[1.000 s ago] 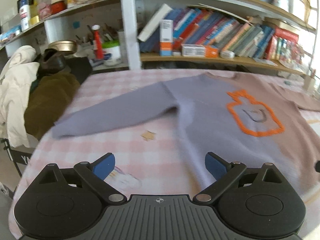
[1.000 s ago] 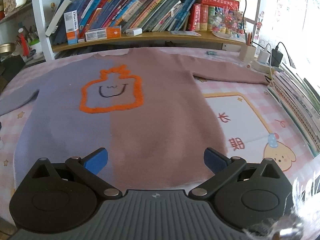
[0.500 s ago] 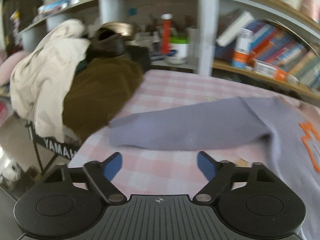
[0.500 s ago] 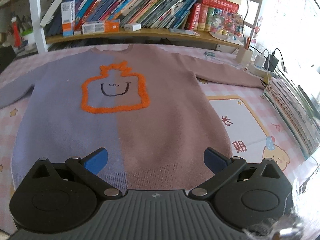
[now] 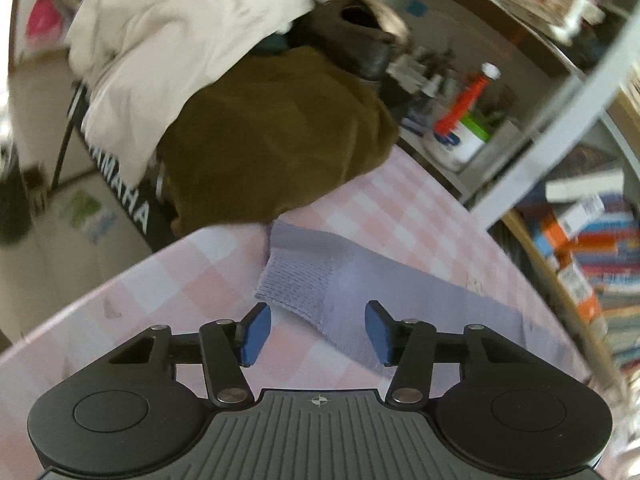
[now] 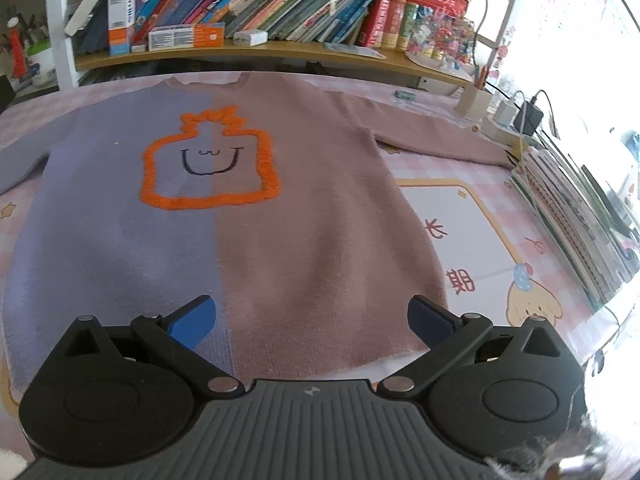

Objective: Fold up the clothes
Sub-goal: 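Grasp the lavender sleeve cuff with the left gripper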

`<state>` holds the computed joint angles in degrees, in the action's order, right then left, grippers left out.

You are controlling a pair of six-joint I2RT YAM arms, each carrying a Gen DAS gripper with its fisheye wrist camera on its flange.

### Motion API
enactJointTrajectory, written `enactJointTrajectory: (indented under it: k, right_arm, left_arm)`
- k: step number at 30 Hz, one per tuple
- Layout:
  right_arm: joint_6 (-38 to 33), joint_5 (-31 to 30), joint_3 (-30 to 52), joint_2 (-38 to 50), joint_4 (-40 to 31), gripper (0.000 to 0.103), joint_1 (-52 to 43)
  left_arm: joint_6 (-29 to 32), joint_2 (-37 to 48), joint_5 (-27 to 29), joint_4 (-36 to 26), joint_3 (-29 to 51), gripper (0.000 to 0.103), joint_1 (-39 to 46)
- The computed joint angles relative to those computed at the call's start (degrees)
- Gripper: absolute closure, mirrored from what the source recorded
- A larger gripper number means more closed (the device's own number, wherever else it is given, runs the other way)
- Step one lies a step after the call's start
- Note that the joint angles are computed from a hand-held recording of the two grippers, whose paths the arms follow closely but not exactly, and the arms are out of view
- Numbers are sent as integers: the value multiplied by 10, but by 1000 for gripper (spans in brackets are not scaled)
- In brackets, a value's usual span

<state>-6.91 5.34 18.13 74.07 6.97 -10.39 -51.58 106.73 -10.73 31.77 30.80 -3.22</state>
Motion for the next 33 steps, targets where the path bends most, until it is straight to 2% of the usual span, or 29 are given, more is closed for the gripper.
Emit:
enactJointTrajectory:
  k: [5,8,14,16,18,22,27,33]
  right_arm:
    - [-3,0,-6,-14,-8,0,-12]
    - [-4,-1,-10,-21,-11,0,-18]
    - [-6,-3,-17,-37,-17,0,-30]
    - [-7,-4,-19,-45,-20,0,-37]
    - [-8,-7,-22,-52,-23,0,-45]
    - [-9,-18,-26,-59,-23,0,-62]
    - [-21,-42,-25,-41,-7,0,-79]
    - [-53,-101,-2,20,27,0,-117]
  left_arm:
    - [-80,23,20,48,-5,54,17]
    - [-108,34,17,51,5,60,21]
    - [-115,44,-21,16,28,82,9]
    - [-116,48,-15,19,28,95,15]
    - [-109,52,2,23,29,99,24]
    - [-78,42,2,22,26,100,23]
    - [-52,0,-32,24,13,100,-12]
    - [-13,-54,-89,-8,29,100,-92]
